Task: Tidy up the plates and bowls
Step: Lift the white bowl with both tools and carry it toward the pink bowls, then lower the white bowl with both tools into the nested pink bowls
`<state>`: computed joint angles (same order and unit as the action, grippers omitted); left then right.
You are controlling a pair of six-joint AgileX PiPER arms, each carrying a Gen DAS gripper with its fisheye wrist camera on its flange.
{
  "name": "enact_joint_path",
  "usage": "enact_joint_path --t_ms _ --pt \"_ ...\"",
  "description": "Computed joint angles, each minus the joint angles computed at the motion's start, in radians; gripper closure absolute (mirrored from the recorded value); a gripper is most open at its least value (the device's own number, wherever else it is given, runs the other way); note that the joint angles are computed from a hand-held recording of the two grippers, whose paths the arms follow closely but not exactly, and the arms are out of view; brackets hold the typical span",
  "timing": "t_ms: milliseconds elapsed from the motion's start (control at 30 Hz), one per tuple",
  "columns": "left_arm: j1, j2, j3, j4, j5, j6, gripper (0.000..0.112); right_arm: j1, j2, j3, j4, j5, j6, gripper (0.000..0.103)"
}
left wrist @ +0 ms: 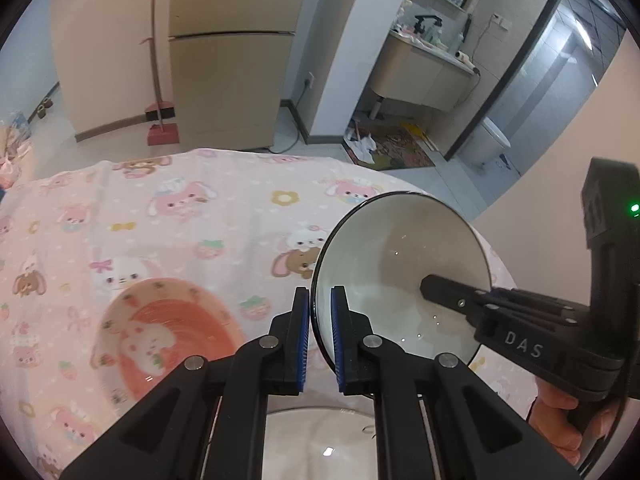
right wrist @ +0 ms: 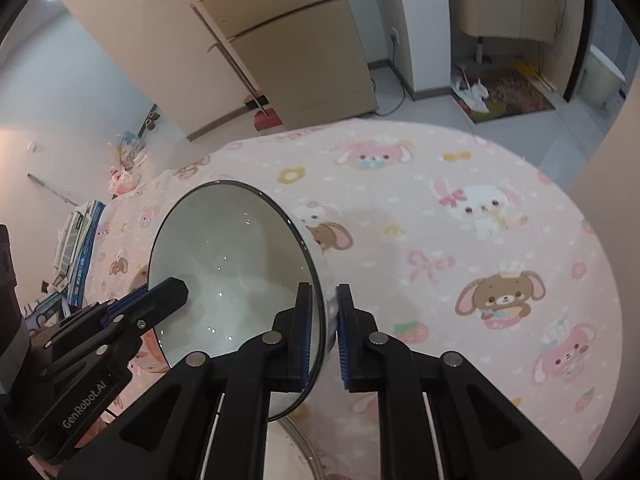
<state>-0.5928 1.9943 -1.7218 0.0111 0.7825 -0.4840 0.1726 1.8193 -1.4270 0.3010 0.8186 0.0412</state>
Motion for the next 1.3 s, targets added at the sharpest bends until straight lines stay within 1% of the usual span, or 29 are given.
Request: enact_joint_path --t_ms 67,133,200,300,400,533,600,667,733,833,900,933,1000,1033,1100,1167,1233,1300 --pt "0.009 -0.066 0.071 0.012 -0.023 -0.031 0.101 0.041 -0.022 -0.004 -0.041 0.002 0.041 0.092" --pt "0.027 -0.128 0.143 0.004 -0.050 -0.044 0.101 0.071 -0.042 -0.002 -0.044 0.004 0.050 0.091" --pt "0.043 -0.187 0.209 -0.005 -0.065 -0.036 0.101 0.099 -0.060 0.004 -0.043 0.003 0.065 0.091" --pt "0.053 -0.264 0.294 0.034 -0.071 -0.053 0.101 0.154 -0.085 0.021 -0.062 -0.009 0.107 0.091" --pt "0.072 -0.336 0.372 0.067 -0.082 -0.071 0.101 0.218 -0.084 0.004 -0.096 -0.011 0.156 0.091" --pt "0.133 -0.421 0.458 0.059 -0.097 -0.048 0.101 0.296 -0.061 -0.029 -0.123 -0.020 0.204 0.091" --pt "0.135 -0.462 0.506 0.132 -0.114 -0.103 0.101 0.330 -0.046 -0.049 -0.127 -0.032 0.211 0.091" --pt "0.137 -0.484 0.534 0.190 -0.114 -0.137 0.101 0.363 -0.038 -0.056 -0.139 -0.060 0.233 0.091" --pt "0.168 -0.500 0.554 0.170 -0.121 -0.115 0.101 0.383 -0.024 -0.067 -0.132 -0.080 0.247 0.090" --pt "0.233 -0.518 0.589 0.079 -0.160 -0.011 0.101 0.383 0.002 -0.076 -0.061 -0.094 0.205 0.089" --pt "0.270 -0.525 0.619 -0.007 -0.181 0.102 0.101 0.385 0.010 -0.064 -0.025 -0.108 0.175 0.089" --pt "0.289 -0.512 0.619 -0.051 -0.179 0.150 0.101 0.388 0.011 -0.057 -0.020 -0.114 0.176 0.088" --pt "0.312 -0.479 0.605 -0.100 -0.167 0.187 0.101 0.402 0.031 -0.076 -0.046 -0.099 0.200 0.087" --pt "0.313 -0.472 0.606 -0.097 -0.170 0.181 0.101 0.410 0.032 -0.076 -0.063 -0.104 0.221 0.087" --pt "0.297 -0.466 0.603 -0.036 -0.169 0.130 0.101 0.425 0.042 -0.084 -0.101 -0.104 0.253 0.087" --pt "0.291 -0.469 0.604 -0.002 -0.167 0.101 0.101 0.428 0.048 -0.084 -0.094 -0.109 0.252 0.087" --pt "0.299 -0.472 0.606 0.006 -0.165 0.099 0.101 0.425 0.049 -0.075 -0.066 -0.129 0.236 0.087" --pt "0.322 -0.473 0.608 -0.029 -0.169 0.140 0.101 0.426 0.049 -0.063 -0.046 -0.165 0.210 0.087"
